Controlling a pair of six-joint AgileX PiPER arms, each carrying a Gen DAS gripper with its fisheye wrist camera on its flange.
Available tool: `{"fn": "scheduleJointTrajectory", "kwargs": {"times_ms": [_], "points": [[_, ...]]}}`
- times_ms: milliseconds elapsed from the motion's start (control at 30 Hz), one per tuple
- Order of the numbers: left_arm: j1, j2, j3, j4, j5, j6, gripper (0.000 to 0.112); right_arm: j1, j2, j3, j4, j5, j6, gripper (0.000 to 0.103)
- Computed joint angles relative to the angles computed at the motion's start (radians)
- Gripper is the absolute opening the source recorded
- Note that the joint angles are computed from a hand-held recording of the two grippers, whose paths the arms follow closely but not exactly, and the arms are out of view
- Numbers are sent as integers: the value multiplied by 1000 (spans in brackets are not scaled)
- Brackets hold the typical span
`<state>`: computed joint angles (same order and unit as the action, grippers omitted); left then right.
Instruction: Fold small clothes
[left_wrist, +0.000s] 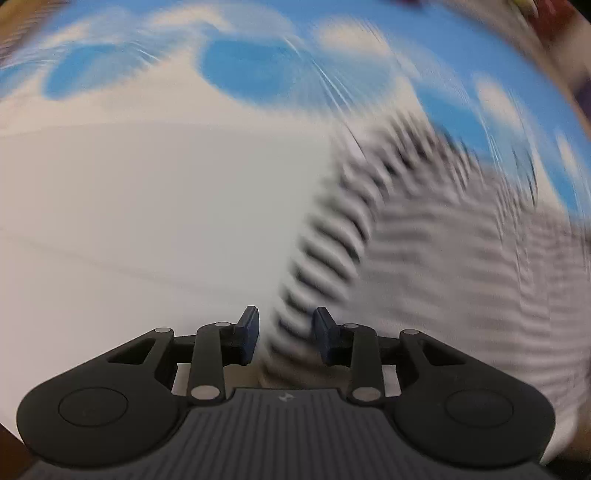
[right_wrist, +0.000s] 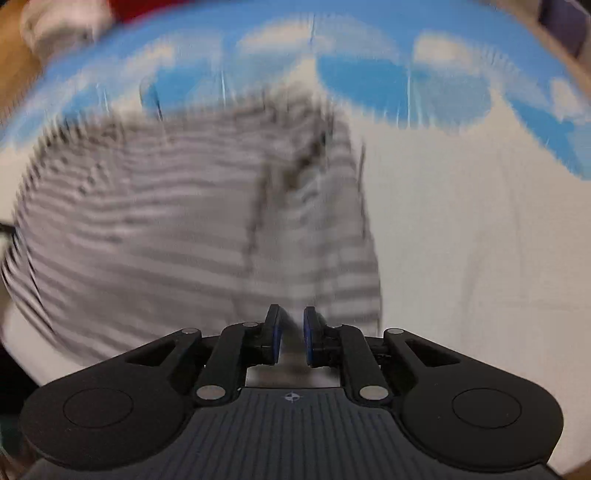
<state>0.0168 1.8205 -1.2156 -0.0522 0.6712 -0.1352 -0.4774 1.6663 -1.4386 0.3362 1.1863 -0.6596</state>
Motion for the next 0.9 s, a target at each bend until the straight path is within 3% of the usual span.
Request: {"fn": "scheduleJointTrajectory", "kwargs": {"times_ms": [67, 167, 267, 300, 400, 467, 500, 533, 600, 633, 700, 733, 833, 900], "points": [[19, -22, 29, -65, -127, 23, 36, -1, -5, -11, 45, -48, 18, 14], [-7, -18, 26, -226, -250, 219, 43, 21, -14, 4, 93, -155, 32, 16], [-90, 39, -37, -142, -277, 183, 69, 64, 2, -12, 137, -198, 29, 24], [-120, 68, -68, -45, -277, 106, 71, 76, 10, -16, 152, -203, 21, 27], [-170, 122, -112, 120, -291, -39, 69, 132, 31, -25, 134, -223, 30, 30], [-171, 159, -135, 127, -321, -42, 61, 175, 50, -39, 83, -233, 64, 30], [-170, 188, -156, 150, -336, -48, 32, 193, 51, -35, 69, -242, 76, 30], [-170, 216, -176, 213, -340, -90, 11, 206, 59, -43, 58, -244, 83, 30], [-164, 266, -244, 356, -278, -239, 16, 234, 79, -54, 24, -256, 107, 30], [-156, 297, -296, 368, -211, -292, 25, 249, 89, -58, -3, -265, 127, 30], [-135, 314, -343, 316, -139, -301, 39, 283, 125, -86, -113, -265, 210, 30], [-130, 307, -348, 277, -129, -266, 39, 299, 149, -105, -177, -252, 263, 30], [-129, 211, -267, 145, -203, -85, 43, 308, 191, -142, -240, -234, 348, 30], [-130, 137, -192, -30, -257, 115, 45, 308, 188, -136, -255, -254, 372, 30]]}}
